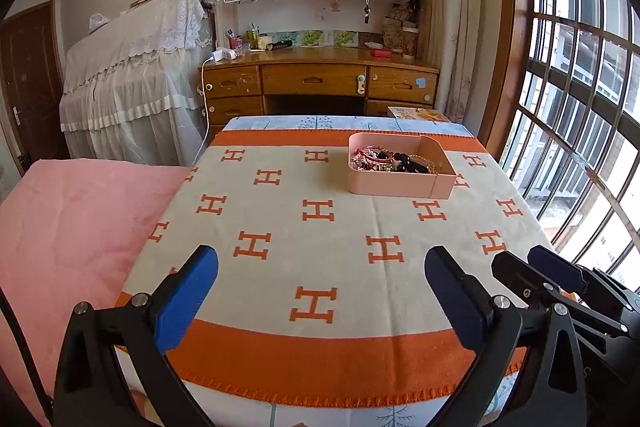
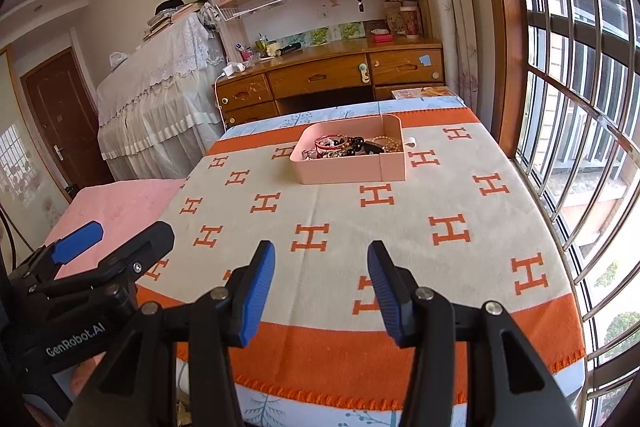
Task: Organize jewelry
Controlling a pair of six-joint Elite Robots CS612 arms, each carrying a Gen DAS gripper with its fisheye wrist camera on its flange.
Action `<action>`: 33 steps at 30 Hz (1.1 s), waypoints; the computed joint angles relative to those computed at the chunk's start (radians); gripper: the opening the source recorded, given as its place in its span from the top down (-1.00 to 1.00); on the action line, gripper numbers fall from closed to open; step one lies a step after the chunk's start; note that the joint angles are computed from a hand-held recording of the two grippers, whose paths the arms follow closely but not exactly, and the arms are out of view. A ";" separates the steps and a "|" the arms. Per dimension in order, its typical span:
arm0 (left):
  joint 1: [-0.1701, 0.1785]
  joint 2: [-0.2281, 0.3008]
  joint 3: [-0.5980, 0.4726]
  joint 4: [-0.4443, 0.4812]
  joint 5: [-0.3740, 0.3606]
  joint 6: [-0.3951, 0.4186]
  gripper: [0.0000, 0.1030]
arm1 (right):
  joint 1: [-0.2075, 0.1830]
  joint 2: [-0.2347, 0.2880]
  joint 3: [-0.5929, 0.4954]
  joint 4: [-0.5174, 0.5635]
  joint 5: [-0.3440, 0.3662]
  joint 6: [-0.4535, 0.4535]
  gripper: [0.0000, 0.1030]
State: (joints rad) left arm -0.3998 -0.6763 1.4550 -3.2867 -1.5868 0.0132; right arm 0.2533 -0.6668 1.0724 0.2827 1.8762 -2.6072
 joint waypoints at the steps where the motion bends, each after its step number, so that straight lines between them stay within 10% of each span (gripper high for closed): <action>1: 0.001 0.000 0.000 0.001 -0.002 -0.001 -0.99 | 0.000 0.000 0.001 -0.001 -0.001 -0.001 0.05; 33: 0.004 0.005 -0.005 0.034 -0.008 -0.001 -0.99 | -0.003 0.001 -0.003 0.008 -0.001 -0.001 0.05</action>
State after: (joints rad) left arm -0.3957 -0.6709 1.4499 -3.2532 -1.5953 0.0123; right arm 0.2508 -0.6659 1.0691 0.2911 1.8748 -2.6085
